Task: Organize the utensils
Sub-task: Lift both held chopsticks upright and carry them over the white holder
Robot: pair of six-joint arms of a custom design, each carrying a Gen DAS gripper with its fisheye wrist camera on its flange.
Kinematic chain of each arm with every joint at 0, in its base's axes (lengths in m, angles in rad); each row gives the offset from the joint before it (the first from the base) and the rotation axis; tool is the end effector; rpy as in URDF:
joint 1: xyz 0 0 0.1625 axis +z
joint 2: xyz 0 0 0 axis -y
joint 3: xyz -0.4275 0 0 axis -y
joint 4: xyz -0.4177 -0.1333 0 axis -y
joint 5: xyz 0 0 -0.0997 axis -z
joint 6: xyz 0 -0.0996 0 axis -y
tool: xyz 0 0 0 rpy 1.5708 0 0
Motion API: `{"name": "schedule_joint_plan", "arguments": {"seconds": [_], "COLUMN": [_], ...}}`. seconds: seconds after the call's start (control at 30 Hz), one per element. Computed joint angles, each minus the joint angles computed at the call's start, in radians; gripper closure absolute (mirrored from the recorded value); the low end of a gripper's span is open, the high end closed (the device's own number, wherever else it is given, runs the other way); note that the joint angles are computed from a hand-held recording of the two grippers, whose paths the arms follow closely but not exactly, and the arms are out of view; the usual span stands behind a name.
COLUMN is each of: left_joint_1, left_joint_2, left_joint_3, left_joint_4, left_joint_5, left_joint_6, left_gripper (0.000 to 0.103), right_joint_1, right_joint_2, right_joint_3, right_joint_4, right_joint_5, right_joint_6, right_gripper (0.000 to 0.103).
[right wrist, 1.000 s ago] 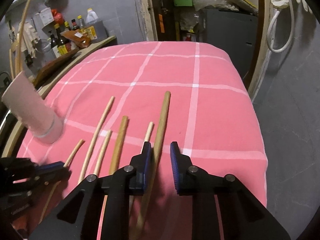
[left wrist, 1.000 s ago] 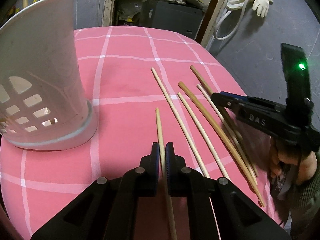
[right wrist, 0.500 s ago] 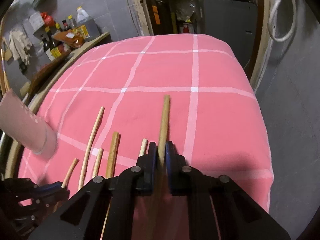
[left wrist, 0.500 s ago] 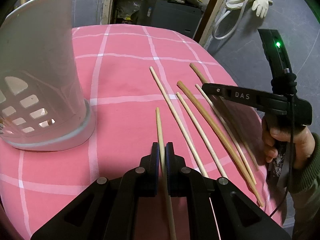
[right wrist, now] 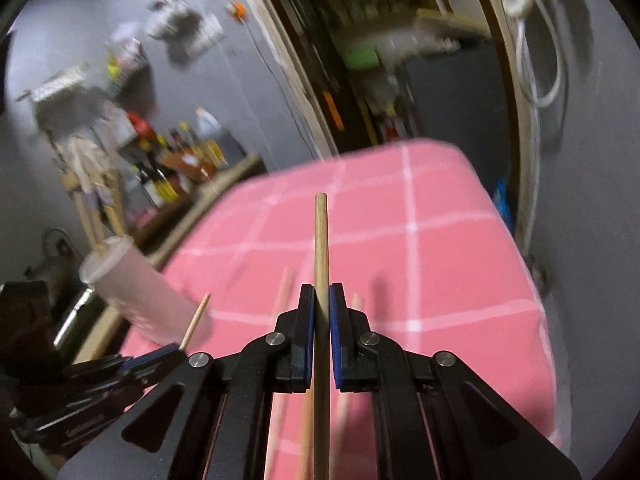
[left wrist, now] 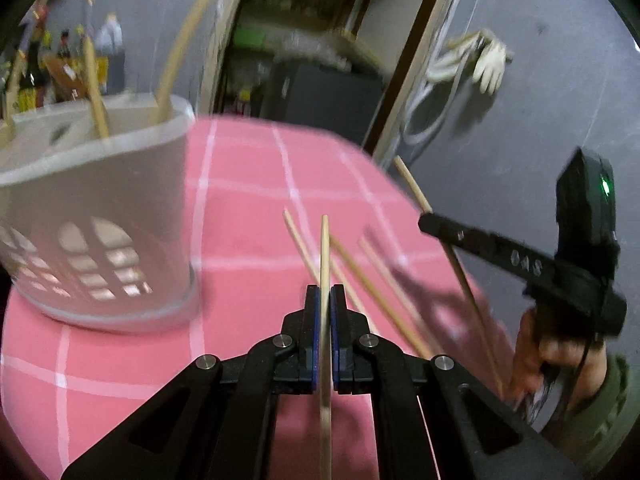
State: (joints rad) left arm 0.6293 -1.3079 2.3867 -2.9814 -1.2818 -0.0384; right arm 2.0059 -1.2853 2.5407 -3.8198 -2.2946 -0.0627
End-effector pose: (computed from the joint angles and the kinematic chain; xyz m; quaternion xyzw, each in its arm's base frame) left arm -0.2555 -0.3860 0.1494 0.4045 0.8885 -0.2110 0.0484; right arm 0.2157 -0.3043 0.2184 0.0390 -0.8384 0.4957 0.2234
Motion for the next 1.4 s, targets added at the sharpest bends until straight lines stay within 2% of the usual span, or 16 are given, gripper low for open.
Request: {"name": "schedule_joint_plan", "arguments": {"seconds": [0.17, 0.27, 0.47, 0.53, 0.67, 0.8, 1.07, 1.4], "left_joint_1": [-0.026, -0.034, -0.020, -0.002, 0.059, 0.131, 0.230, 0.269], "left_joint_2": [-0.038, -0.068, -0.140, -0.151, -0.145, -0.136, -0.030, 0.040], "left_joint_3": [0.064, 0.084, 0.067, 0.042, -0.023, -0.088, -0.219, -0.245], "left_joint_4": [-0.211, -0.293, -0.359, -0.373, -0.408, -0.467, -0.636, -0.772], "left_joint_5": [0.036, 0.059, 0.091, 0.112, 0.097, 0.078, 0.051, 0.053], "left_joint_6": [0.015, 0.014, 0.050, 0.077, 0.090, 0.134, 0.175, 0.176], "left_gripper": [0.100, 0.100, 0.100, 0.100, 0.100, 0.100, 0.100, 0.100], "right_joint_1": [0.092, 0.116, 0.111, 0.109, 0.108, 0.104, 0.083, 0.025], "right_joint_2": [0.176, 0.252, 0.308, 0.331, 0.375, 0.419, 0.491, 0.524], "right_joint_3": [-0.041, -0.080, -0.174, -0.217, -0.298, -0.377, -0.492, -0.509], "right_joint_4": [-0.356, -0.473, -0.512, -0.524, -0.538, -0.571, -0.693, -0.782], "right_joint_5": [0.051, 0.111, 0.247, 0.299, 0.376, 0.427, 0.501, 0.571], "right_joint_6": [-0.156, -0.222, -0.258, -0.273, -0.289, -0.328, -0.422, -0.389], "right_gripper": [0.098, 0.098, 0.098, 0.098, 0.098, 0.098, 0.098, 0.098]}}
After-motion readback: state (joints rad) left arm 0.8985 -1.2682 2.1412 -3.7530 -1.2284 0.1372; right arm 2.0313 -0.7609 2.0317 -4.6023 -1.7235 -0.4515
